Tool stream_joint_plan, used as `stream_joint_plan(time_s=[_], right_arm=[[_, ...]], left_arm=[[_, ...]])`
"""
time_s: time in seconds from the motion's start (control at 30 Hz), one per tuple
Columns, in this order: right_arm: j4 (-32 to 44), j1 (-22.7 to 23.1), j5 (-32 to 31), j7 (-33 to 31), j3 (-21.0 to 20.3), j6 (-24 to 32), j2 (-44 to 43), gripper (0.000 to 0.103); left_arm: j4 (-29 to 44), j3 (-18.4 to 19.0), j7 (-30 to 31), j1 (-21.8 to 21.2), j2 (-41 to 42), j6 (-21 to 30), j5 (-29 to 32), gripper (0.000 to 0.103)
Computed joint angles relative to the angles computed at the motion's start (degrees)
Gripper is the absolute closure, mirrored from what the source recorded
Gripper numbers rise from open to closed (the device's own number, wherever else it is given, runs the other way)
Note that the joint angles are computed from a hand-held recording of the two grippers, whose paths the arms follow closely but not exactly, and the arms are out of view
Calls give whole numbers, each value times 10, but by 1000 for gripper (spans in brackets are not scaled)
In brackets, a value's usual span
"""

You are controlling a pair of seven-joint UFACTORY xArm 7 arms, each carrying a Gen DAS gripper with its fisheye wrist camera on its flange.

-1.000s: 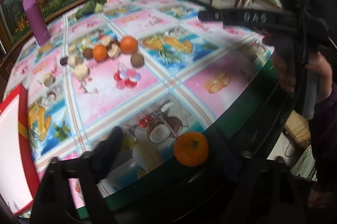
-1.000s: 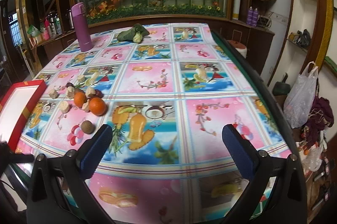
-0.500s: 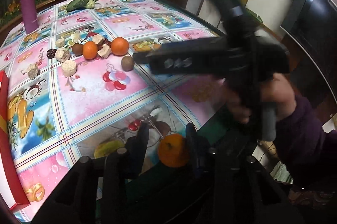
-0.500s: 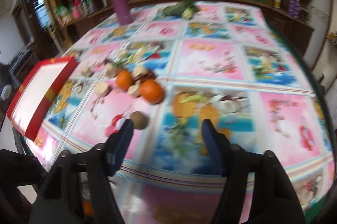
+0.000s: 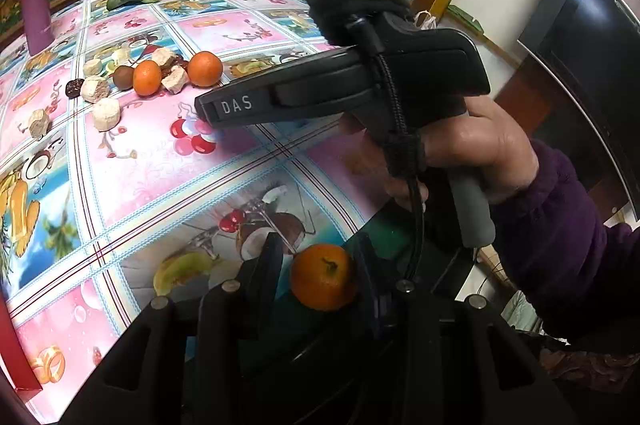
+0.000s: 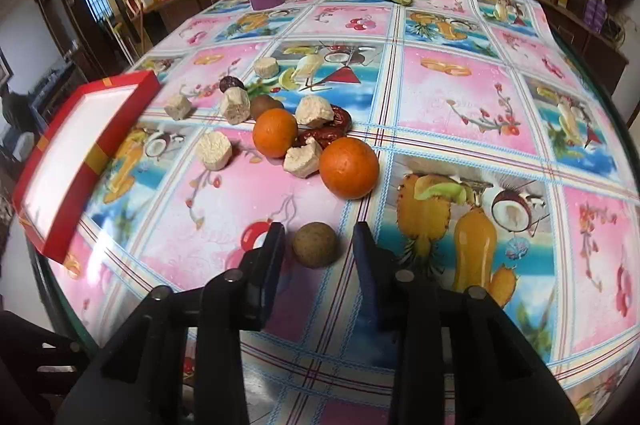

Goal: Organize fruits
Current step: 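Grasp an orange with the left tool while the right tool grasps a brown kiwi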

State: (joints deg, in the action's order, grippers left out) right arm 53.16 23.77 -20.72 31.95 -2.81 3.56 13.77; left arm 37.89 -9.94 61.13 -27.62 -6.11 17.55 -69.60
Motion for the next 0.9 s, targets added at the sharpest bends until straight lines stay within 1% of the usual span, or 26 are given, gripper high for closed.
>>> stream_joint_plan(time_s=[0.1,0.13,0.17,0.23,0.3,0.33,0.4,0.47,0.5,0.57,0.6,0.63,0.7,0.77,0.83,0.9], right_arm=[[4,13,-20,13,-16,9,1,79],[3,6,-19,7,-10,9,0,79],[-1,-12,-4,-9,7,3,-2,79],[-10,-35,25,-30,29,-8,-5,79],[-21,-43,45,-40,34,-23,-10,79],[-31,-56,62,-50,45,-39,-15,79],[-41,-61,82,-65,49,-57,-21,79],[-50,-49,92,-68,33,-65,-28,79],[-53,-49,98,-72,34,-68,-31,79],[-60,-63,117,-88,50,-78,-36,79],[-63,-61,123,-93,49,-82,-38,79],[-65,-47,124,-93,36,-86,-40,79],[-68,-40,132,-100,32,-91,-44,79],[-69,-37,142,-106,34,-95,-47,79],[-67,-48,154,-116,52,-95,-47,79],[-64,-32,158,-118,44,-97,-48,79]], left_arm=[[-3,-4,-12,-2,-1,-6,18,66],[-6,-6,-16,-4,-3,-10,28,66],[-6,-8,-20,-6,-2,-14,37,66],[-7,-10,-28,-10,4,-23,57,66],[-9,-9,-43,-11,4,-22,80,67],[-10,-11,-53,-12,5,-26,93,68],[-11,-10,-63,-15,5,-30,106,69],[-12,-7,-66,-17,6,-34,109,69],[-13,-8,-72,-17,6,-41,114,69],[-16,-8,-90,-18,4,-57,126,69],[-18,-5,-93,-18,3,-64,126,69],[-20,1,-90,-19,-1,-68,119,69],[-23,14,-82,-17,-10,-72,101,69],[-32,25,-89,-11,-26,-87,97,69],[-42,41,-98,-7,-44,-111,95,69],[-55,57,-118,-2,-64,-135,107,69]])
